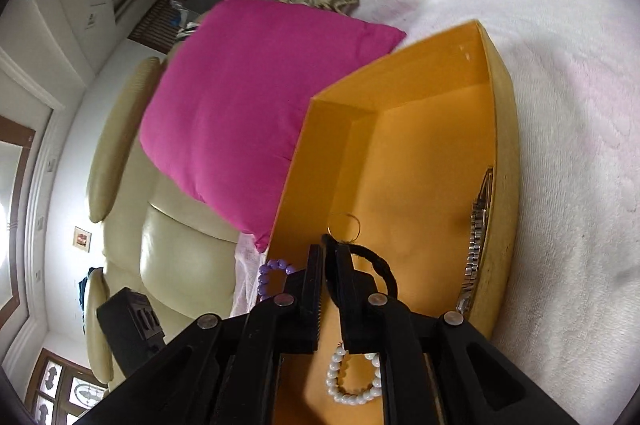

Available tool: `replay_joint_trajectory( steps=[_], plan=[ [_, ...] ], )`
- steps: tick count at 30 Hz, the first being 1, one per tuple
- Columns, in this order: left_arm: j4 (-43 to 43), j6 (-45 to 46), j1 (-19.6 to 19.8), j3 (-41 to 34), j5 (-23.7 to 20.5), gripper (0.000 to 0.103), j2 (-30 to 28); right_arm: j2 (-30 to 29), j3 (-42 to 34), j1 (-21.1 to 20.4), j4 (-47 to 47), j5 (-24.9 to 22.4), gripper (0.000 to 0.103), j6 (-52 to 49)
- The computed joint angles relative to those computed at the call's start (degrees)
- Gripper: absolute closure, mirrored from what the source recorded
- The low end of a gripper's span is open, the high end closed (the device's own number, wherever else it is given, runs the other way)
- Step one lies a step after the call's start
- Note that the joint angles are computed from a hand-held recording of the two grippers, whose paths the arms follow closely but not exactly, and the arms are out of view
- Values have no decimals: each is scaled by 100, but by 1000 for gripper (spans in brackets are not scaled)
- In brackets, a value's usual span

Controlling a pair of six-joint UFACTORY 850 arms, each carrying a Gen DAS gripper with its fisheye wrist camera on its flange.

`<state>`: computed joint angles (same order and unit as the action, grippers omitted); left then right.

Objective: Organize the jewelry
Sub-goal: 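Carry both items into the orange box and open both tools, then move both open tools back over the bedspread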

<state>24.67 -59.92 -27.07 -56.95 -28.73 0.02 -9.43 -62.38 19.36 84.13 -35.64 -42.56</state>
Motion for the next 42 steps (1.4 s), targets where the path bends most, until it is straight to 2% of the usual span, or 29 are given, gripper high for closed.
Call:
replay_joint_trajectory(
  steps=[5,7,9,15,21,25,27,30,31,32,34,39,42],
  plan=[
    [572,-523,-99,-112,-348,92,-110,82,12,-75,-2,-109,93,-53],
    [780,-676,-156,-145,-462,85,-129,161,69,-137,125,-180,93,-252],
    [1010,-872,-217,-180,-565,68,-147,244,122,-185,162,-239,93,-265],
    [2107,-1697,-497,-236,-942,67,-150,596,377,-468,194,-267,93,-400],
    [2758,-2206,-880,-440,-1167,67,-245,1254,952,-1105,56,-321,93,-403],
    [3209,-2575,-1290,-650,-1366,58,-376,1813,1438,-1767,-285,-454,93,-204],
    [3516,-2839,-1542,-761,-1487,47,-450,2065,1627,-2146,-577,-515,92,-80],
    [3982,-3124,-1910,-923,-1657,36,-603,2395,1867,-2787,-932,-686,91,31],
    [4123,-3179,-2020,-975,-1677,35,-667,2536,1997,-3132,-958,-817,88,15],
    [4188,-3193,-2112,-1036,-1701,32,-730,2605,2067,-3312,-931,-877,76,2],
    [4274,-3167,-2265,-1171,-1675,28,-894,2853,2357,-3986,-675,-1083,39,-113],
    [4041,-2573,-2536,-1564,-1549,28,-1345,2982,2734,-5213,-367,-1577,39,-386],
    [3976,-2218,-2678,-1763,-1549,28,-1579,2851,2811,-5594,-421,-1698,39,-155]
  ],
)
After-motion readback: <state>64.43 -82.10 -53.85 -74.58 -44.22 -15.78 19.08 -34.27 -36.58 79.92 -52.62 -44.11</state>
